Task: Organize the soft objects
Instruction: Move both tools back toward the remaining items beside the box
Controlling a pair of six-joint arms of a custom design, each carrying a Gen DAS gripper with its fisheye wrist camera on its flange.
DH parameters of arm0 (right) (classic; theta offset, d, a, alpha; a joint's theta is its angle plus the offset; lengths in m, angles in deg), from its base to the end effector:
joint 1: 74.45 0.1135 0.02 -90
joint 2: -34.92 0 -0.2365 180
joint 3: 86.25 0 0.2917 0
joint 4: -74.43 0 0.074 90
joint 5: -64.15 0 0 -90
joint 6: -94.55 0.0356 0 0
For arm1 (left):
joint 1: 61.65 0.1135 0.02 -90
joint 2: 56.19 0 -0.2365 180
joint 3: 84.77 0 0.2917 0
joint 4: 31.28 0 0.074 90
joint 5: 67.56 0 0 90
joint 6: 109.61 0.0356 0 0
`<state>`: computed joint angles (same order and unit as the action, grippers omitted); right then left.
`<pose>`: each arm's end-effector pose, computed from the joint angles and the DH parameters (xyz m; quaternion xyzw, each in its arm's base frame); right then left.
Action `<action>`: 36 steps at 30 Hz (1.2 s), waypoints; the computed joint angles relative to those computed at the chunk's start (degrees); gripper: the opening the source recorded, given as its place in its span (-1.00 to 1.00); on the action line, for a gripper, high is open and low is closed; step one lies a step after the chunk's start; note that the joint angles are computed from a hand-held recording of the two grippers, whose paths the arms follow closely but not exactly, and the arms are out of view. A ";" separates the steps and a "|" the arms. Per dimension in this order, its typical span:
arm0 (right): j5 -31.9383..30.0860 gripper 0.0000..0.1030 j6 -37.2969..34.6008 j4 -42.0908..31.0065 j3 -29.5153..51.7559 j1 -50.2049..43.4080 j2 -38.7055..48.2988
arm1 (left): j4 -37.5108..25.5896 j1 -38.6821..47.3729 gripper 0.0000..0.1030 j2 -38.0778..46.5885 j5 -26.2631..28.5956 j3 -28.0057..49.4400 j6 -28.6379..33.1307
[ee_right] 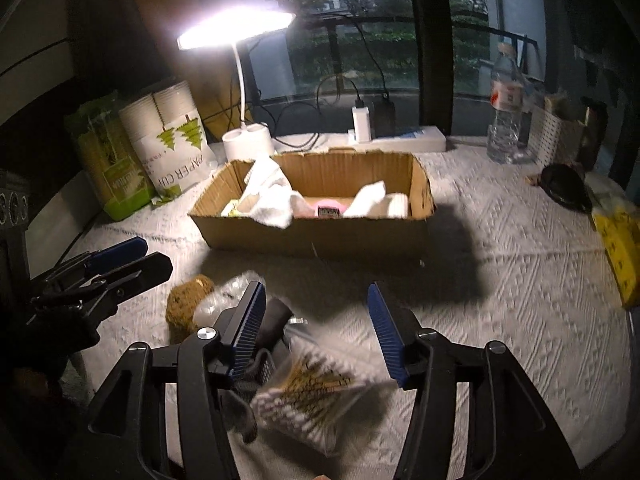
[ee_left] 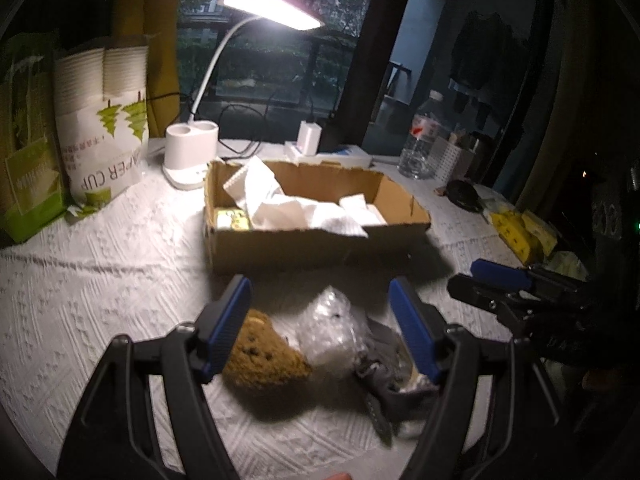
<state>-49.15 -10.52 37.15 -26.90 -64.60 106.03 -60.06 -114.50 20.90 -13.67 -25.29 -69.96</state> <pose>0.2921 0.0650 0.1972 -0.2669 0.8806 0.1734 0.3509 0.2076 -0.2393 0.1814 -0.0958 0.8850 -0.0980 0.4449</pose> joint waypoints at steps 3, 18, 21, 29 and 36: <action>0.02 0.10 -0.21 -0.09 -1.33 -0.49 -0.51 | -0.08 -0.81 0.42 0.62 0.11 0.00 -0.88; 0.10 0.13 -1.41 -0.13 -6.76 -2.13 -1.02 | -0.82 -3.87 0.42 4.94 1.74 0.62 -5.78; -0.18 0.24 -1.45 -0.53 -7.30 -2.36 -0.78 | -1.15 -4.48 0.42 5.75 1.85 0.73 -6.87; 0.76 0.46 -0.49 1.77 -8.68 -0.88 1.19 | -2.42 -5.01 0.42 8.26 2.85 2.26 -8.27; -1.35 0.46 -1.47 1.54 -6.78 -0.05 5.75 | -3.50 -4.51 0.42 10.72 4.10 4.00 -9.38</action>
